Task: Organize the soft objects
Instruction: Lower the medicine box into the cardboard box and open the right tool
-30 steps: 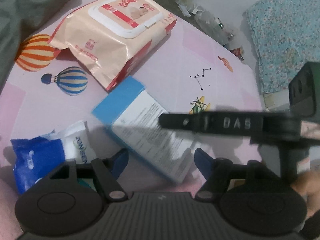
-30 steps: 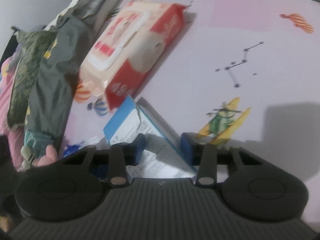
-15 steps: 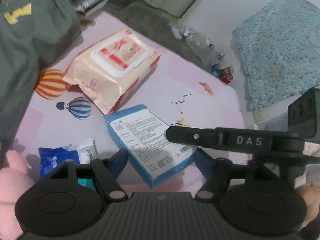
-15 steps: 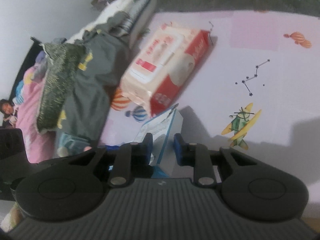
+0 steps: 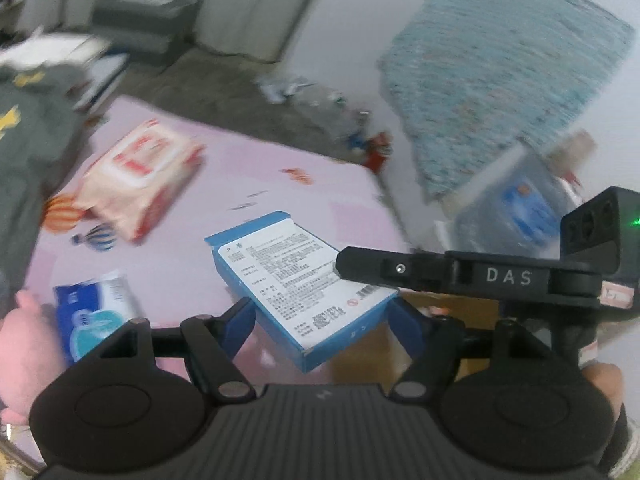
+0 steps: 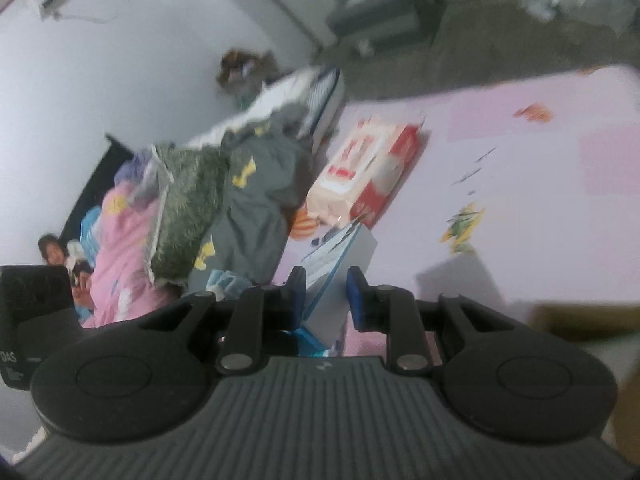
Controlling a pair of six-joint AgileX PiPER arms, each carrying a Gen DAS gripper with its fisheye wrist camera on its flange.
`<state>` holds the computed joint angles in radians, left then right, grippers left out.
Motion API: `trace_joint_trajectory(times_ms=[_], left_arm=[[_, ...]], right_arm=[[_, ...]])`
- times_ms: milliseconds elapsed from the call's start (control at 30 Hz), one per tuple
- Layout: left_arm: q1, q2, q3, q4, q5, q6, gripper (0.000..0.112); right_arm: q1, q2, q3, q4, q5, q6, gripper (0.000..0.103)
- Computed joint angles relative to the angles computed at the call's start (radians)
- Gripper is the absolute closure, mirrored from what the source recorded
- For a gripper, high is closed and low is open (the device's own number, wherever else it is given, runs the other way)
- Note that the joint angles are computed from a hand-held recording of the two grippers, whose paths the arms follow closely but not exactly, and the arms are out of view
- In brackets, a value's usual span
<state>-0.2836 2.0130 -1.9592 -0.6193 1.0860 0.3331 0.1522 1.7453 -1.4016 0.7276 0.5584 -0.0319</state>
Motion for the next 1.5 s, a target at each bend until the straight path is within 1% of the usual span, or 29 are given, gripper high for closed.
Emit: trace_joint_trajectory(times_ms=[100, 200, 300, 333, 400, 467, 533, 567, 633, 700, 733, 800, 833, 867, 933, 967, 1000, 1033, 1133, 1200, 1267, 1333, 1400, 1467, 1500], left_arm=[[-0.093, -0.06, 0.062, 0.008, -0.044, 0.03, 0.038], [-0.2, -0.061, 0.06, 0.029, -0.053, 0.018, 0.038], [-0.314, -0.023, 0.032, 0.063, -0.069, -0.008, 0.038], [-0.351, -0.002, 0.015, 0.078, -0.074, -0.019, 0.038], [-0.406, 0.043, -0.011, 0.096, -0.082, -0.036, 0.038], [-0.454, 0.104, -0.059, 0.127, -0.085, -0.062, 0.037], [-0.489, 0.183, -0.135, 0.163, -0.061, -0.098, 0.037], [-0.5, 0.218, -0.169, 0.18, -0.045, -0.115, 0.037], [-0.524, 0.319, -0.302, 0.24, 0.026, -0.171, 0.037], [-0.545, 0.404, -0.418, 0.308, 0.09, -0.223, 0.037], [-0.548, 0.422, -0.436, 0.325, 0.099, -0.238, 0.037], [-0.545, 0.431, -0.442, 0.335, 0.111, -0.254, 0.037], [-0.541, 0.424, -0.433, 0.334, 0.115, -0.247, 0.037], [-0.534, 0.397, -0.389, 0.327, 0.095, -0.235, 0.037], [-0.529, 0.356, -0.349, 0.323, 0.079, -0.22, 0.036], [-0.52, 0.315, -0.294, 0.311, 0.051, -0.199, 0.036], [-0.508, 0.268, -0.232, 0.303, 0.022, -0.179, 0.036], [-0.5, 0.237, -0.201, 0.3, 0.007, -0.168, 0.035], [-0.478, 0.154, -0.14, 0.316, -0.016, -0.155, 0.033], [-0.45, 0.081, -0.061, 0.313, -0.045, -0.124, 0.032], [-0.415, 0.007, 0.023, 0.305, -0.076, -0.087, 0.031], [-0.366, -0.087, 0.16, 0.265, -0.146, -0.018, 0.028], [-0.321, -0.162, 0.279, 0.225, -0.209, 0.056, 0.028], [-0.29, -0.225, 0.394, 0.229, -0.282, 0.106, 0.028], [-0.273, -0.249, 0.434, 0.235, -0.301, 0.122, 0.028]], right_arm=[[-0.026, -0.22, 0.233, 0.012, -0.08, -0.016, 0.082], [-0.108, -0.433, 0.45, 0.058, -0.101, -0.038, 0.082], [-0.249, -0.61, 0.618, 0.11, -0.055, -0.09, 0.081], [-0.318, -0.66, 0.664, 0.129, -0.02, -0.117, 0.081], [-0.453, -0.718, 0.737, 0.18, 0.049, -0.199, 0.081], [-0.595, -0.732, 0.791, 0.229, 0.122, -0.295, 0.081], [-0.682, -0.708, 0.832, 0.246, 0.145, -0.372, 0.081], [-0.702, -0.685, 0.852, 0.256, 0.135, -0.409, 0.081], [-0.695, -0.625, 0.875, 0.256, 0.085, -0.446, 0.081], [-0.662, -0.555, 0.901, 0.277, 0.013, -0.491, 0.081], [-0.648, -0.53, 0.912, 0.273, -0.016, -0.496, 0.081], [-0.577, -0.481, 0.921, 0.223, -0.109, -0.449, 0.081], [-0.561, -0.472, 0.93, 0.208, -0.133, -0.44, 0.081], [-0.558, -0.469, 0.941, 0.223, -0.143, -0.454, 0.081], [-0.556, -0.487, 0.959, 0.218, -0.151, -0.444, 0.081], [-0.552, -0.503, 0.963, 0.205, -0.153, -0.425, 0.081], [-0.537, -0.521, 0.954, 0.167, -0.152, -0.369, 0.08], [-0.544, -0.556, 0.959, 0.146, -0.135, -0.344, 0.08], [-0.565, -0.667, 0.953, 0.063, -0.035, -0.252, 0.08], [-0.559, -0.719, 0.938, -0.009, 0.036, -0.157, 0.079], [-0.534, -0.734, 0.938, -0.043, 0.08, -0.08, 0.075], [-0.525, -0.725, 0.963, -0.026, 0.116, -0.053, 0.073], [-0.502, -0.681, 0.986, -0.005, 0.098, -0.034, 0.073], [-0.465, -0.627, 1.008, -0.01, 0.038, 0.02, 0.073], [-0.459, -0.59, 1.013, 0.004, 0.007, 0.017, 0.073]])
